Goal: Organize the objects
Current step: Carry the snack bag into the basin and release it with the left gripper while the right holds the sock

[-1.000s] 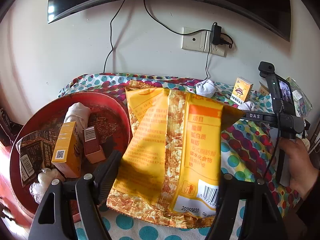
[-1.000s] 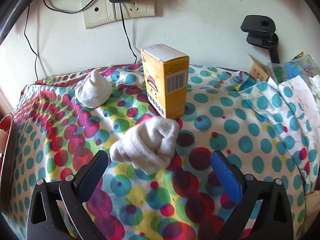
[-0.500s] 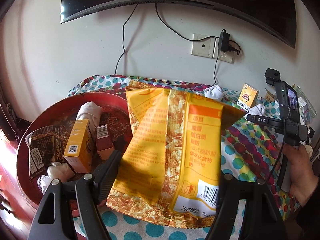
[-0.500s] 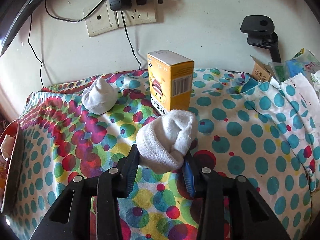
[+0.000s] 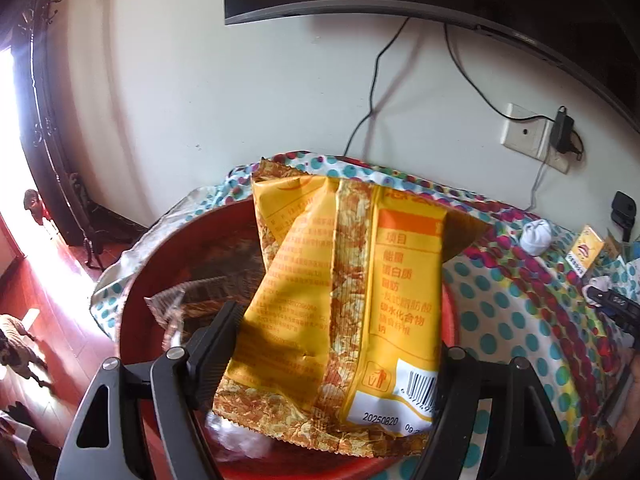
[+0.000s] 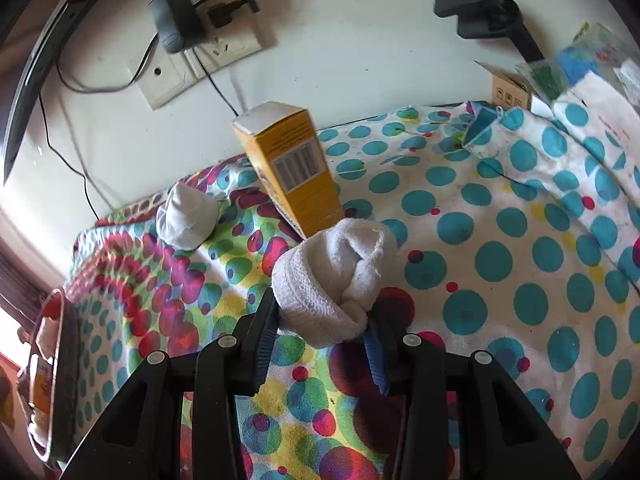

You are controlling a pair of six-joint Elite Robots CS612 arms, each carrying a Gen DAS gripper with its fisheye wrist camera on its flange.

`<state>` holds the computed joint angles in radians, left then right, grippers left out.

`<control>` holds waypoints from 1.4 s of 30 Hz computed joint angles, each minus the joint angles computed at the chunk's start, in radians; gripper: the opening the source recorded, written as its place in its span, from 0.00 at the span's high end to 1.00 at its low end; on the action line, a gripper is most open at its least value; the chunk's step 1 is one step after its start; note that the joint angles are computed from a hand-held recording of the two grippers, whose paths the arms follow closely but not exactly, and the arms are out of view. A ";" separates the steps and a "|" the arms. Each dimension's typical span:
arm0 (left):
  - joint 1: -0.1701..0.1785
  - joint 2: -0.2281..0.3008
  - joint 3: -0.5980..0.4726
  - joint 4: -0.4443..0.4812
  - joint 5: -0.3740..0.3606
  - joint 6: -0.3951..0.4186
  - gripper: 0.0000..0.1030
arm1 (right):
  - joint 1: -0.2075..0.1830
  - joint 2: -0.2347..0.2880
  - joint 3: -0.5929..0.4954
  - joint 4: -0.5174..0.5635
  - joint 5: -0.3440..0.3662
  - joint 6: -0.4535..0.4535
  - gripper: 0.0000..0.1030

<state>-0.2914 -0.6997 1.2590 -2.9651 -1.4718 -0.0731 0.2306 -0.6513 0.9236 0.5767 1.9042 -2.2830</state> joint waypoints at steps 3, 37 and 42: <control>0.016 0.007 -0.016 0.006 0.020 -0.005 0.25 | -0.012 -0.034 0.059 -0.016 0.001 -0.013 0.64; 0.034 0.319 -0.647 0.619 0.191 -0.023 0.25 | -0.021 -0.067 0.119 0.027 0.050 -0.041 0.63; 0.036 0.370 -0.740 0.719 0.187 -0.055 0.22 | -0.021 -0.067 0.119 0.036 0.056 -0.045 0.63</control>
